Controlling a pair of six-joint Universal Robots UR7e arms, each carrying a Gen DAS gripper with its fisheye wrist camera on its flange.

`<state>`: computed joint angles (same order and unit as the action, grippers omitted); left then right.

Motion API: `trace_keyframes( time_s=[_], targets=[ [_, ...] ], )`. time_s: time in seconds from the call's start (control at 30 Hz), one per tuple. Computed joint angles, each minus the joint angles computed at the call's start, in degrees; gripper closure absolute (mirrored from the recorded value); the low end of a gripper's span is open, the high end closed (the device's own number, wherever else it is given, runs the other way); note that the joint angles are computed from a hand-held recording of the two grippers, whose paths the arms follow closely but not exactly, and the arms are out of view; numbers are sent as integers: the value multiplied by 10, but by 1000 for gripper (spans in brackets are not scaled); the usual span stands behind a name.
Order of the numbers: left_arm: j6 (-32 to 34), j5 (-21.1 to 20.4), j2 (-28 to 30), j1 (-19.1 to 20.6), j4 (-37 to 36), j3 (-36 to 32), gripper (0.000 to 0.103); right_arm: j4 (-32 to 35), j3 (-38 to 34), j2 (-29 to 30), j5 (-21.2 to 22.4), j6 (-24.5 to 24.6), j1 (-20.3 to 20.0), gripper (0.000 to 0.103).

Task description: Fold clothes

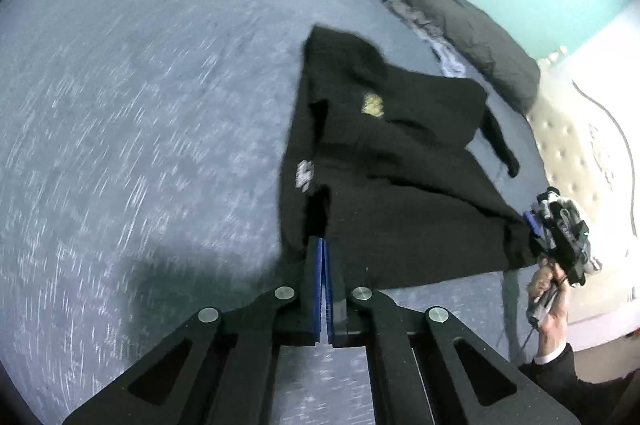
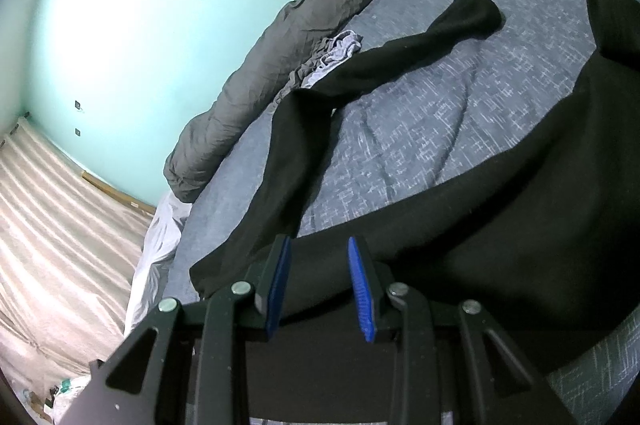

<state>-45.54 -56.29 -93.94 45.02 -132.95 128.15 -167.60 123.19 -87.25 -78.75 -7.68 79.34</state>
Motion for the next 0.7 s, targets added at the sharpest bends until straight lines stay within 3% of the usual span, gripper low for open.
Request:
trace_keyframes(
  time_s=[0.2,0.37,0.47,0.53,0.7],
  targets=[
    [-5,-22,14,12,-14,9,102,2,-1,1,0,4,-3,73],
    [11,-10,32,10,-20,-13,99,0,-3,2,-1,5,-4,73],
    [23,2,41,16,-56,-20,86,0,-3,3,-2,4,-3,73],
    [32,-8,59,30,-63,-31,61,0,-4,4,-4,4,-2,73],
    [50,-63,118,74,-86,-57,62,1,-4,5,-4,2,-1,73]
  ],
)
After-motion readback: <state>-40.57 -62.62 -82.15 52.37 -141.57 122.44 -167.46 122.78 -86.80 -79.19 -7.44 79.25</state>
